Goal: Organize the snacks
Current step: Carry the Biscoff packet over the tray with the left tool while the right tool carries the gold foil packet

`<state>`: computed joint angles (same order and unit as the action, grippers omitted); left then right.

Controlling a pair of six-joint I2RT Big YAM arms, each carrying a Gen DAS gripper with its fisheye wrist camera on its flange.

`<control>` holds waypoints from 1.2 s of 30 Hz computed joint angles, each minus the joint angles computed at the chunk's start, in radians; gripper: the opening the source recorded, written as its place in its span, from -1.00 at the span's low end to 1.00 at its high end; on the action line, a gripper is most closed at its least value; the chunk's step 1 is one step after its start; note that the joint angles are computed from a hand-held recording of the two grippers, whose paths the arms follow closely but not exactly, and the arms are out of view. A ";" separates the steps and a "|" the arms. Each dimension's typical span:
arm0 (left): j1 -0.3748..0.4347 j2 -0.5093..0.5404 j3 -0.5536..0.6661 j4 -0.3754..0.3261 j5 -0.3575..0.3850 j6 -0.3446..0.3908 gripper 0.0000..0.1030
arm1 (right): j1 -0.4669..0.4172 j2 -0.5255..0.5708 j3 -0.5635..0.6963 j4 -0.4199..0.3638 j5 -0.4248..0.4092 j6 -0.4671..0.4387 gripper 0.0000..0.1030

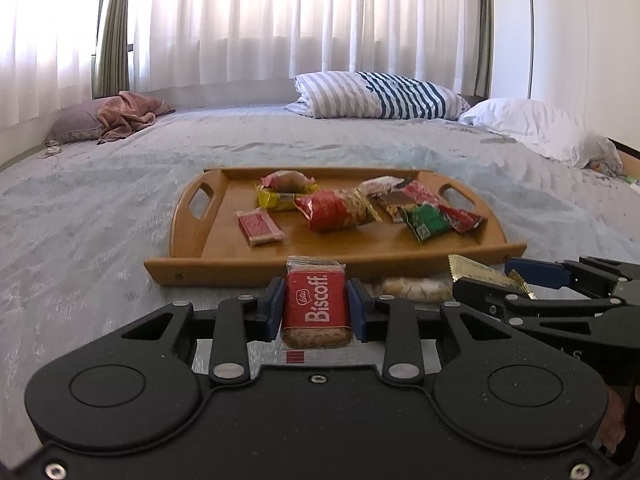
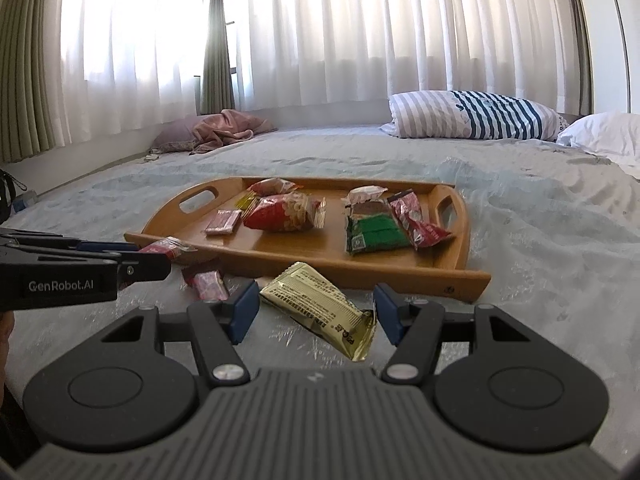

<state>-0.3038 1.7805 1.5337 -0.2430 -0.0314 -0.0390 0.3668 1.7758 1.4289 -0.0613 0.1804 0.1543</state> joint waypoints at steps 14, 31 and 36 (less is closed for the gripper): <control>0.023 0.093 0.176 -0.074 0.031 -0.017 -0.38 | -0.022 0.056 0.119 -0.055 0.014 -0.010 0.26; 0.072 0.280 0.494 -0.240 0.061 -0.075 -0.38 | -0.079 0.166 0.328 -0.173 0.002 0.017 0.26; 0.081 0.354 0.635 -0.294 0.063 -0.062 -0.38 | -0.099 0.225 0.444 -0.244 -0.016 0.034 0.26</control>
<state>-0.2223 2.1341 2.1683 -0.5366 0.0311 -0.1009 0.2674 2.0011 1.8732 -0.3053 0.1643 0.1879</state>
